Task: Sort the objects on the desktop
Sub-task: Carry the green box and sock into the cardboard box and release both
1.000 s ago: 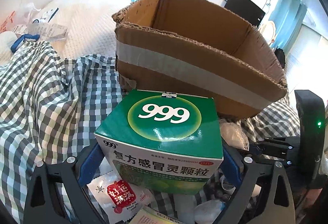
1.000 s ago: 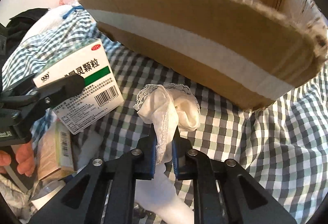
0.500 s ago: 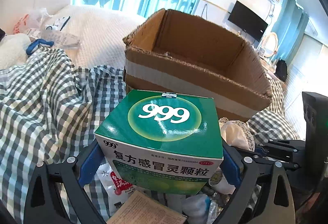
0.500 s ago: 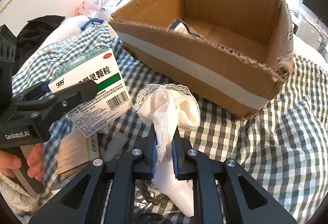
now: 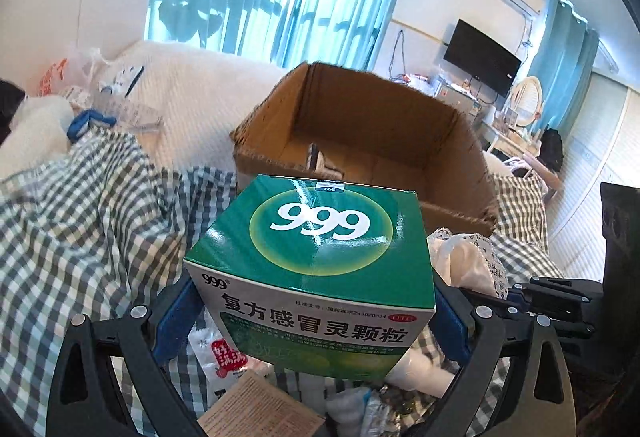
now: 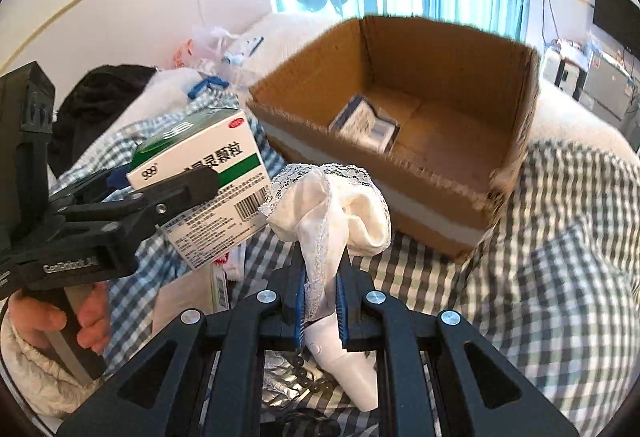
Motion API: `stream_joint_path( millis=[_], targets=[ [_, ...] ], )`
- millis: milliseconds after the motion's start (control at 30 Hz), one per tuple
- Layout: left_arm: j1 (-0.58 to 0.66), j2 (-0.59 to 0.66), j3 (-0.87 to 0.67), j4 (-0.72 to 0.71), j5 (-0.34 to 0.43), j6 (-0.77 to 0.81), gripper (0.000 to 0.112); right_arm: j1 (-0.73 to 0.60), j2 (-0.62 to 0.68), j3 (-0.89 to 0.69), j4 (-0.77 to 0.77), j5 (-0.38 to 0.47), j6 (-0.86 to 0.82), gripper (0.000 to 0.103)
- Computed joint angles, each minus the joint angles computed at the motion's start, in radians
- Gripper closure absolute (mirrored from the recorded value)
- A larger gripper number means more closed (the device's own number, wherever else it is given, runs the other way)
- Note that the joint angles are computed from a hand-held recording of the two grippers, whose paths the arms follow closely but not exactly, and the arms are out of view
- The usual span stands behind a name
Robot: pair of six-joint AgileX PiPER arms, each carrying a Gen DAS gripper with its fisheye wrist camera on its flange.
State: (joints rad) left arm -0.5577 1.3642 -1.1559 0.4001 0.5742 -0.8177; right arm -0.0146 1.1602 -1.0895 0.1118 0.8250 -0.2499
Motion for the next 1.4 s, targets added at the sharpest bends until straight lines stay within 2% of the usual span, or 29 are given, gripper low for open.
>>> stream_joint_path(
  millis=[367,633,900,1367,1400],
  targets=[
    [-0.038,0.102,-0.261,0.043,0.095,0.085,0.013,-0.112,0.012,-0.18,0.099,0.075,-0.128,0.092],
    [-0.021,0.229,-0.451,0.004,0.118,0.172,0.013,-0.172,0.14,-0.332,0.158,0.085,-0.168,0.092],
    [0.007,0.363,-0.596,-0.01,0.135,0.195,0.013,-0.252,0.279,-0.467,0.218,0.126,-0.202,0.092],
    [0.074,0.572,-0.787,-0.156,0.151,0.326,0.013,-0.23,0.454,-0.607,0.129,0.08,-0.137,0.091],
    [0.073,0.581,-0.796,-0.158,0.152,0.329,0.013,-0.233,0.456,-0.609,0.135,0.076,-0.138,0.088]
  ],
)
